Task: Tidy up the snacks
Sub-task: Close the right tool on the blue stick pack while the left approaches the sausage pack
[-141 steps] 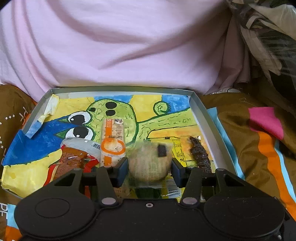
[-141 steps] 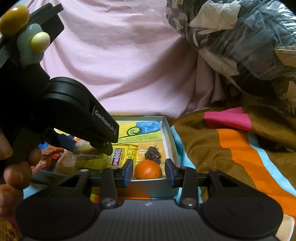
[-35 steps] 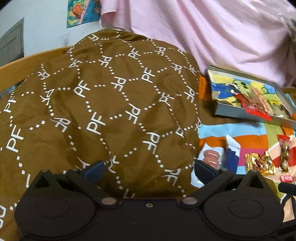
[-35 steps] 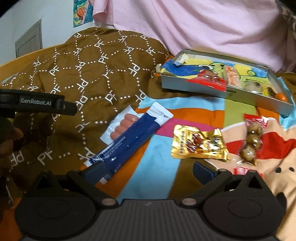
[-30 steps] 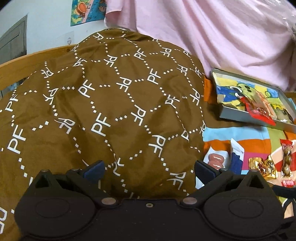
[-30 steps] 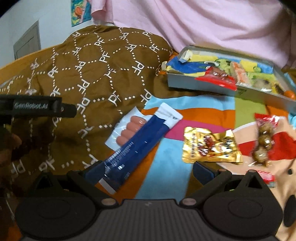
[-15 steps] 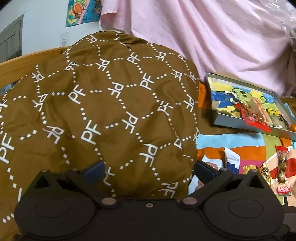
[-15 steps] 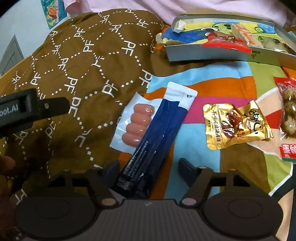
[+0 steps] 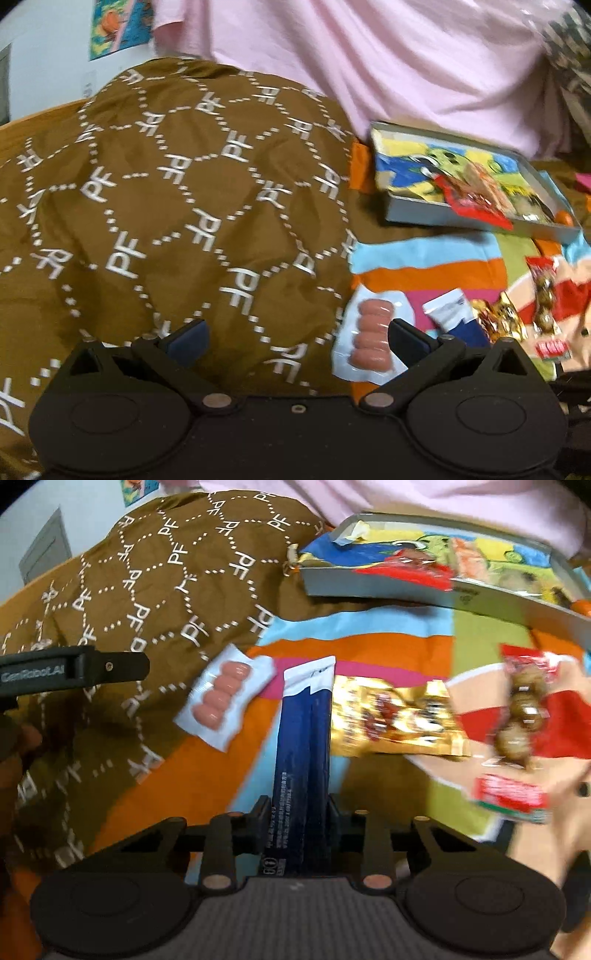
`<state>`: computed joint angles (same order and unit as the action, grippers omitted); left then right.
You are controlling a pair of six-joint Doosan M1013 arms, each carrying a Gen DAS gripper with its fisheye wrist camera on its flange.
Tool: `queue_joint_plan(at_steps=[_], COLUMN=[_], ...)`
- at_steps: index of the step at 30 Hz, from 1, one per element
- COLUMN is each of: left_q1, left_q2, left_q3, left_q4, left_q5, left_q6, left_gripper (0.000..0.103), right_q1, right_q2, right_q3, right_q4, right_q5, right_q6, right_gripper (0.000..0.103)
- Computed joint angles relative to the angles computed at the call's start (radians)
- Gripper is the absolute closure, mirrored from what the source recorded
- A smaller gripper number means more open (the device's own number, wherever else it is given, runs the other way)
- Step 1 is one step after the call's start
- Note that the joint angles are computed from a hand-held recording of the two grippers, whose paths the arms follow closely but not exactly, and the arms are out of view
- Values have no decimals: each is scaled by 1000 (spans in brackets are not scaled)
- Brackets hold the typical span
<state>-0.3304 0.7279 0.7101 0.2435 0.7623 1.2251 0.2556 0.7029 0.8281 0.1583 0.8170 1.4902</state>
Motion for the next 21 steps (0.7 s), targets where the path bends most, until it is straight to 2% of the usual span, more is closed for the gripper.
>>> queue_joint_plan(at_steps=[2, 8, 15, 21], left_q1=[-7, -26, -38, -36], left_q2=[2, 26, 99, 175], left_q3=[3, -17, -131, -267], left_q4=[-9, -67, -112, -140], left_q5=[-9, -17, 54, 130], left_q6=[42, 192, 293, 305], left_gripper=[1, 1, 1, 2], right_q1=[-9, -21, -22, -42], right_q2=[-23, -72, -67, -54], right_q3=[31, 124, 135, 121], right_q4=[-12, -28, -8, 98], right_q5=[-6, -92, -151, -131], right_q6=[-24, -40, -99, -141], right_gripper=[68, 67, 66, 64])
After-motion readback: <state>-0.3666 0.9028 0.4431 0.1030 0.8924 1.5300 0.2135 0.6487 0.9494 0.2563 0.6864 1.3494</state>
